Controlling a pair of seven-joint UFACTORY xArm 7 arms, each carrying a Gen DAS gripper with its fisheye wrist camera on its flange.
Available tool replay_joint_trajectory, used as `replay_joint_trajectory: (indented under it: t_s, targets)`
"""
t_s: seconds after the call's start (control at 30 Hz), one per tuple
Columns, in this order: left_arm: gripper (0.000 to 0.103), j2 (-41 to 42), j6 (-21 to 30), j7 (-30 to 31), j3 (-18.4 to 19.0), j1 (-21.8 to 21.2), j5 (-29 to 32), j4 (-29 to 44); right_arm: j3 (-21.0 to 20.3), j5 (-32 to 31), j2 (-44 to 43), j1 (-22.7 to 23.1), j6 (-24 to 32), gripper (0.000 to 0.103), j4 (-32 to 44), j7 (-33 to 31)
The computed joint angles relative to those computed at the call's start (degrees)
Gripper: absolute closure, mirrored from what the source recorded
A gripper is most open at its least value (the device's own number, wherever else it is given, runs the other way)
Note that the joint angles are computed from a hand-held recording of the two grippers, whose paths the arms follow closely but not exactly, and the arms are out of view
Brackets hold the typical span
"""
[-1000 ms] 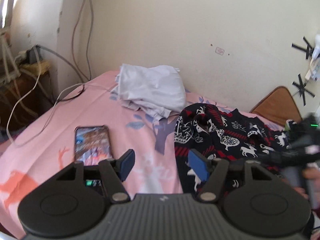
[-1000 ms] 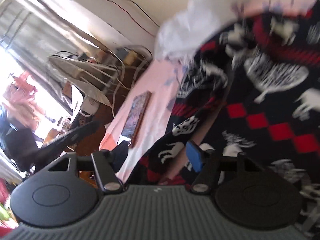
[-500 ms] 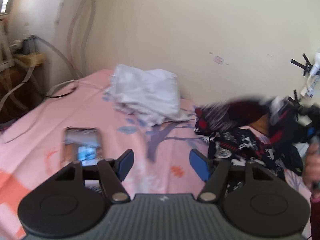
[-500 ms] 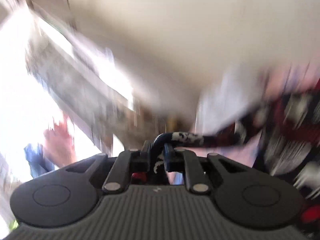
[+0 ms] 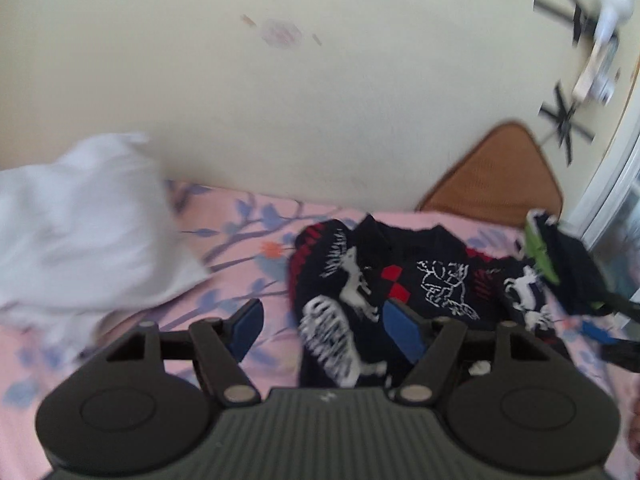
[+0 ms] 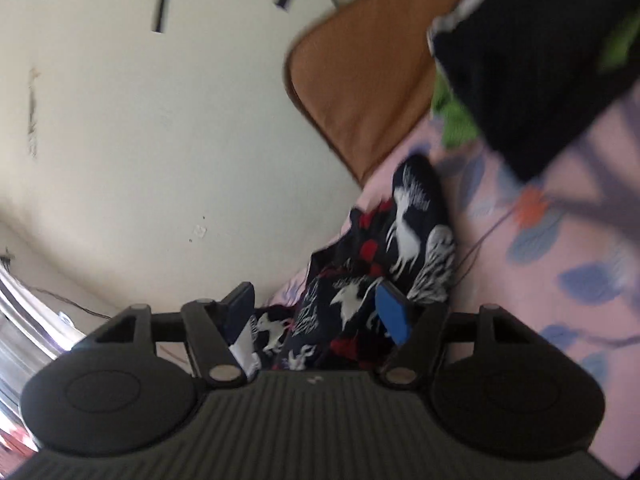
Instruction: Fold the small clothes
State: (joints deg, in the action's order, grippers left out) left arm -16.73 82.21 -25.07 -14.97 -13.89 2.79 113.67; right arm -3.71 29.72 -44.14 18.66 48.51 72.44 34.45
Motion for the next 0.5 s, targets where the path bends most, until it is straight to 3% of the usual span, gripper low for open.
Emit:
replay_joint_trajectory:
  t_s: [0.1,0.23,0.27,0.33,0.37,0.4,0.47,0.5]
  targets:
    - [0.035,5.87,0.98,0.07,-1.86,-0.34,4.11,2.67,-0.36,-2.60,-0.08,1.93,3.25,0.033,3.07,-5.85]
    - [0.036,5.45,-2.47,-4.10,0.93,-1.10,3.35,-2.43,4.32,-8.85,1.48,2.65,9.49,0.033,6.65,-15.03]
    - [0.040,4.60,-3.95,-4.79,1.82,-1.08,2.24,-4.38,5.22,-9.85,1.66,2.62,10.42,0.033,6.72,-16.97]
    - [0.070,3.50,-5.79,-5.50,2.82,-1.13,0.22,-7.59,6.34,-11.10,2.51,3.16,13.33,0.033,7.85,-20.78]
    - [0.081,2.98,-6.61,-5.10,3.38,-1.26,-1.12,-9.02,7.04,-11.32,2.57,3.37,13.88,0.033,7.12,-22.46]
    - [0.086,2.24,-8.04,-5.17,3.22,-1.04,-0.45,-10.32,7.75,-11.90,3.61,3.38,15.71,0.035,8.09,-23.66]
    - [0.092,2.33,-8.92,-4.68,2.60,-0.41,1.95,-9.68,7.94,-11.47,5.49,3.31,18.67,0.083,9.12,-24.80]
    - [0.092,2.54,-9.33,-5.15,1.84,0.19,4.49,-9.05,7.05,-9.83,6.18,3.54,19.94,0.093,9.21,-24.58]
